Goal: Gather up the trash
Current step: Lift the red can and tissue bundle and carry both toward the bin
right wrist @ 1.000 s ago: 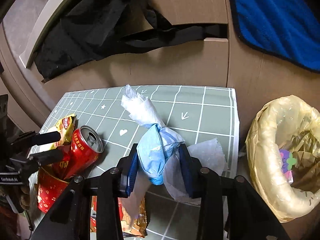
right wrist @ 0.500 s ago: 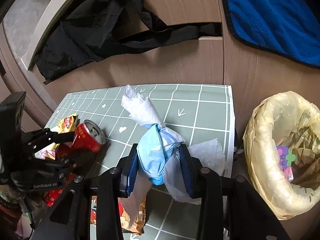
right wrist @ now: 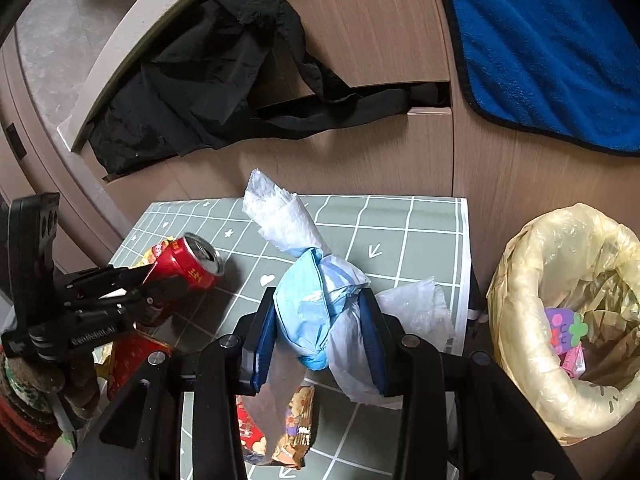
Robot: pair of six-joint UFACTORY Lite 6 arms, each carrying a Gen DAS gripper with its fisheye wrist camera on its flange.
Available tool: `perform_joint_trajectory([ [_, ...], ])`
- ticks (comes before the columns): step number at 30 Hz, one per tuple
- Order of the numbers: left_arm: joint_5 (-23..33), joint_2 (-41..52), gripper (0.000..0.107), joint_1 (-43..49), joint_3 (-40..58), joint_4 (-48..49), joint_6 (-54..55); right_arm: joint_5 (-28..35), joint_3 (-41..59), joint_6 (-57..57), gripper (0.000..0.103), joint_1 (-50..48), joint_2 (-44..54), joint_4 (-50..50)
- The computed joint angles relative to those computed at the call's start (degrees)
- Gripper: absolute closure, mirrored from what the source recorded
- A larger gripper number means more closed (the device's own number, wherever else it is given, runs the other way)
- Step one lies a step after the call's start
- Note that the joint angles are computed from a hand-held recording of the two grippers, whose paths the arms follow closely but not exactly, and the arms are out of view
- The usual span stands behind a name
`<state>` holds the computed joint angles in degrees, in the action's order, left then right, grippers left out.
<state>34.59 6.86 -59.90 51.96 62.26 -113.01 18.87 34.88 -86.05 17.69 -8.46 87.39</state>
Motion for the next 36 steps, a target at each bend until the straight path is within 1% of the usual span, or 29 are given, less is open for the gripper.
perform_joint_trajectory([
  [6, 0.8, -4.1, 0.070, -1.3, -3.6, 3.6, -5.7, -0.1, -0.1, 0.3, 0.067, 1.3, -0.6, 0.3],
  [10, 2.6, -6.1, 0.070, -2.3, -4.3, 5.1, -7.8, -0.5, 2.3, 2.2, 0.067, 2.4, 1.2, -1.4],
  [13, 2.7, -8.0, 0.070, -2.4, -5.0, 6.2, -9.4, -2.7, 5.2, 5.9, 0.063, 3.9, 3.8, -5.5],
  [15, 2.7, -9.1, 0.070, -2.4, -5.3, 6.6, -10.0, -2.6, 7.4, 10.8, 0.061, 4.1, 6.2, -10.4],
  [17, 2.5, -9.5, 0.070, -2.3, -5.6, 7.4, -10.7, -2.0, 8.1, 11.6, 0.058, 3.6, 7.3, -11.5],
  [21, 1.2, -9.9, 0.070, -1.6, -6.6, 9.5, -13.3, -2.2, 6.9, 6.5, 0.057, 2.5, 6.6, -7.0],
  [24, 0.4, -9.9, 0.070, -1.0, -7.3, 11.2, -15.4, -3.2, 6.2, 7.7, 0.057, 2.7, 6.5, -8.8],
  [26, 0.0, -10.1, 0.070, -0.8, -8.0, 12.3, -17.0, -4.0, 3.0, 6.6, 0.056, 4.0, 2.9, -8.1],
  [28, -0.4, -10.2, 0.070, -0.7, -8.6, 13.2, -18.2, -3.5, -0.5, 4.0, 0.056, 5.6, -1.3, -6.7],
  [30, -0.8, -10.0, 0.070, -0.3, -8.7, 13.9, -18.6, -2.8, -2.8, 5.7, 0.056, 8.3, -3.9, -9.6],
  [31, -1.0, -9.8, 0.070, 0.1, -8.6, 14.2, -18.8, -1.6, -2.7, 8.3, 0.056, 9.6, -3.2, -12.4],
  [32, -1.2, -9.9, 0.070, 0.4, -8.7, 14.7, -19.4, -0.9, -2.2, 10.4, 0.059, 10.7, -1.5, -14.2],
  [33, -1.3, -10.2, 0.070, 0.6, -9.0, 15.2, -20.1, -1.6, -1.8, 11.8, 0.063, 11.8, -0.1, -14.9],
  [34, -1.4, -10.4, 0.070, 0.7, -9.4, 15.5, -20.6, -4.4, -1.6, 13.4, 0.063, 13.7, 1.4, -15.4],
  [35, -1.5, -10.8, 0.070, 0.7, -9.9, 15.9, -21.4, -9.2, -1.2, 14.7, 0.063, 16.1, 3.4, -15.7],
  [36, -1.5, -11.1, 0.070, 0.7, -10.2, 16.0, -21.6, -12.4, -0.8, 14.7, 0.063, 17.6, 4.7, -15.4],
])
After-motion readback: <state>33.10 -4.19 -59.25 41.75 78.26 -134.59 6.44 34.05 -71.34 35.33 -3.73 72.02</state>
